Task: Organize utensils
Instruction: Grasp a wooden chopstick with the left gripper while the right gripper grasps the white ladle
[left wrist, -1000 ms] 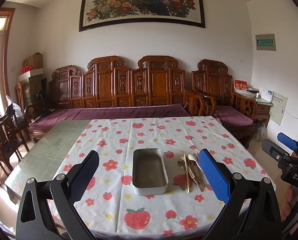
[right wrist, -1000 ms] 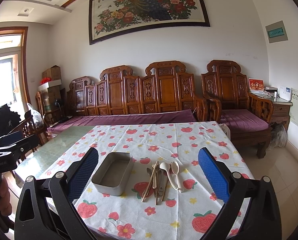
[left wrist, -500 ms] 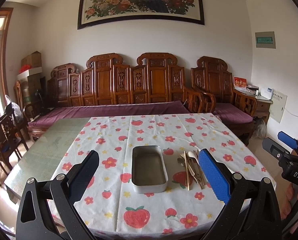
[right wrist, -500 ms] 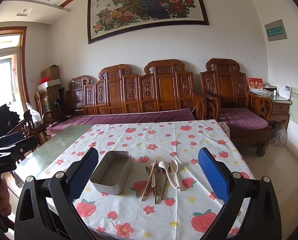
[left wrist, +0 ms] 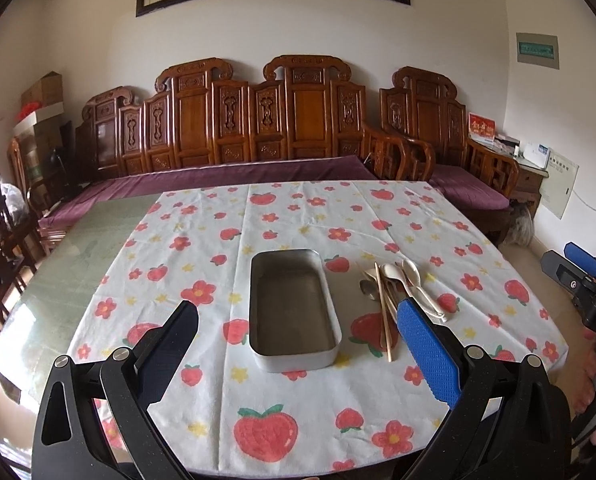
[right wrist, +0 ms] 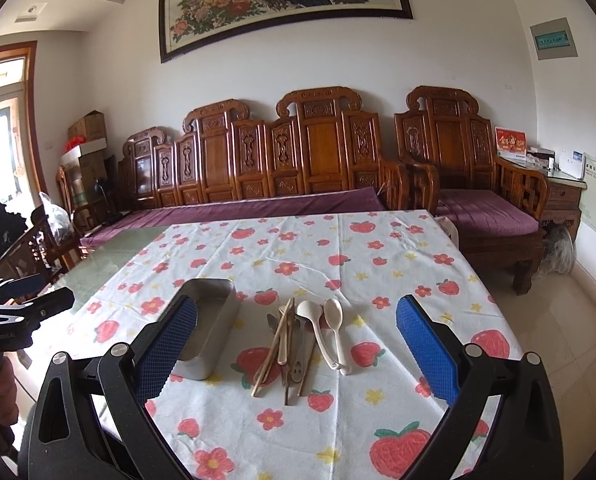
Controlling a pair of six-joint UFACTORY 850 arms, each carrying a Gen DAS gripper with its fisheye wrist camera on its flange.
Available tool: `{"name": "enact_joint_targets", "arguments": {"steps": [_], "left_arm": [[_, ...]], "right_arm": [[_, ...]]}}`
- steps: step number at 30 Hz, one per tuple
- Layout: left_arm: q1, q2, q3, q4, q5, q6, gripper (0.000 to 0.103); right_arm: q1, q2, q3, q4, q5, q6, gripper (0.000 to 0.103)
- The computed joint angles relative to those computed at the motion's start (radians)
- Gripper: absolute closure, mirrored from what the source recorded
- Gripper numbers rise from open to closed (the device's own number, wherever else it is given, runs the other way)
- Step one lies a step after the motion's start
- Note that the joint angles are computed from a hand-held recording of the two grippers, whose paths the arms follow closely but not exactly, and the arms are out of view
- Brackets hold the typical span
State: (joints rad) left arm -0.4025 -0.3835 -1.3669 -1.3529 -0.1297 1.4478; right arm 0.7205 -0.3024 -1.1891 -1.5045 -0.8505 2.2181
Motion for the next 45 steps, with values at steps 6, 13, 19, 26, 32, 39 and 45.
{"name": "enact_joint_targets", "arguments": {"steps": [6,13,19,26,32,39,45], "left_arm": [[-0.006,-0.111,-0.123,0.326,-0.029,-0.318,0.007],[-0.011,-0.225,-0.251,0.509,-0.092,-0.489,0.007],[-0.020,-0.295,-0.322,0.607,-0.134,-0.575,0.010],[-0.033,-0.348,-0.377,0.667,-0.185,-0.628,0.022],[-0.055,-0.402,-0.437,0.694,-0.240,-0.641,0.035],[-0.091,-0.507,-0.565,0.751,-0.345,-0.698,0.058],[-0.122,-0.609,-0.693,0.833,-0.411,-0.786,0.072]], "right_arm": [[-0.076,-0.043,-0.010,-0.032,0.080,0.023,0.005],[-0.149,-0.096,-0.017,-0.080,0.178,0.055,0.017],[-0.210,-0.158,-0.040,-0.114,0.259,0.051,0.029],[-0.272,-0.205,-0.044,-0.211,0.375,0.112,0.047],[-0.294,-0.242,-0.050,-0.263,0.443,0.177,0.054],[-0.305,-0.253,-0.054,-0.322,0.493,0.221,0.060],[-0.317,-0.259,-0.051,-0.340,0.516,0.239,0.062]]}}
